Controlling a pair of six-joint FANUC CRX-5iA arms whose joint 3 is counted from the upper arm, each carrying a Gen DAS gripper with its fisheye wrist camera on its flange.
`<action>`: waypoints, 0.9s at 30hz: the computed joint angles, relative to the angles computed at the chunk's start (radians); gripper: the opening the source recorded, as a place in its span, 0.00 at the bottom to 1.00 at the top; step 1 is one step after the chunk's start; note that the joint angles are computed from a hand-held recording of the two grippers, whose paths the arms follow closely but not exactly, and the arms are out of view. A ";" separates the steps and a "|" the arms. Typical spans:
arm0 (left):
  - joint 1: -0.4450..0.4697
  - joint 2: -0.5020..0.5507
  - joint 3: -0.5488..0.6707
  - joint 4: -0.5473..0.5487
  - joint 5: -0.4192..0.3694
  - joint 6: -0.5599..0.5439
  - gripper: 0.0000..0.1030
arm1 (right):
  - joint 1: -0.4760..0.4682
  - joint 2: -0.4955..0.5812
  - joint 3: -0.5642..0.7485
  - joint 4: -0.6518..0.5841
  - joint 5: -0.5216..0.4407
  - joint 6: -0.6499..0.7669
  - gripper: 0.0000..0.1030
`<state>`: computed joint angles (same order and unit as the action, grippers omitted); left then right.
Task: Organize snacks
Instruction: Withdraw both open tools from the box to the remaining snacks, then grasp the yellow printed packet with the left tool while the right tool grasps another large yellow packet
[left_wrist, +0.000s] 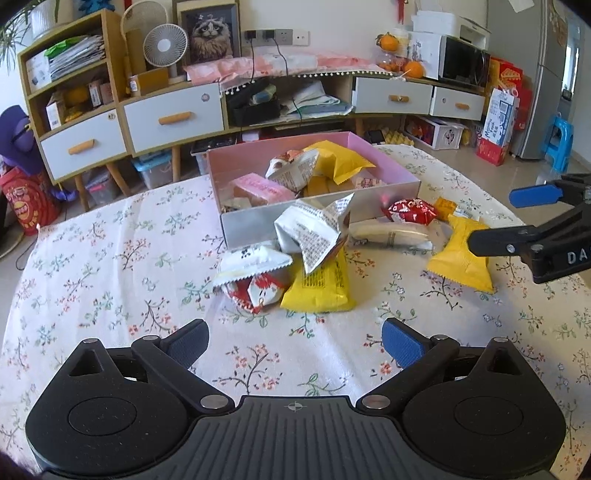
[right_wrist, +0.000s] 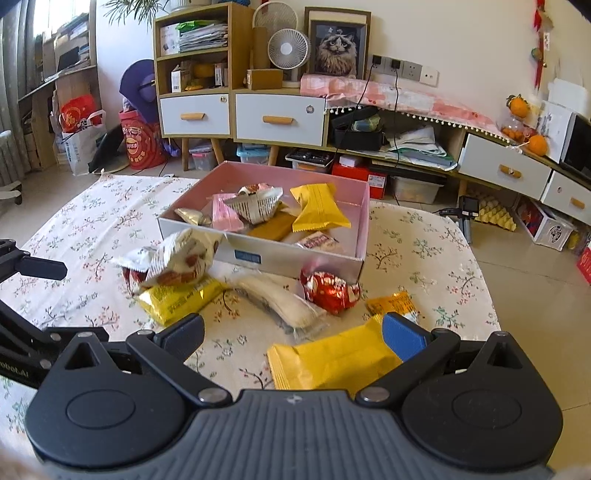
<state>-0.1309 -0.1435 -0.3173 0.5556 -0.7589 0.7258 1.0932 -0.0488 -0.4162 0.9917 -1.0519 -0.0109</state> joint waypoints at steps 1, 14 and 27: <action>0.001 -0.002 -0.007 0.003 0.007 -0.003 0.98 | 0.002 -0.003 -0.006 0.000 0.003 0.001 1.00; 0.011 0.000 -0.070 0.078 0.044 -0.075 0.98 | 0.029 -0.038 -0.082 -0.010 0.047 0.050 1.00; 0.004 0.029 -0.084 0.146 0.079 -0.105 0.98 | -0.002 -0.083 -0.127 -0.065 0.065 -0.047 1.00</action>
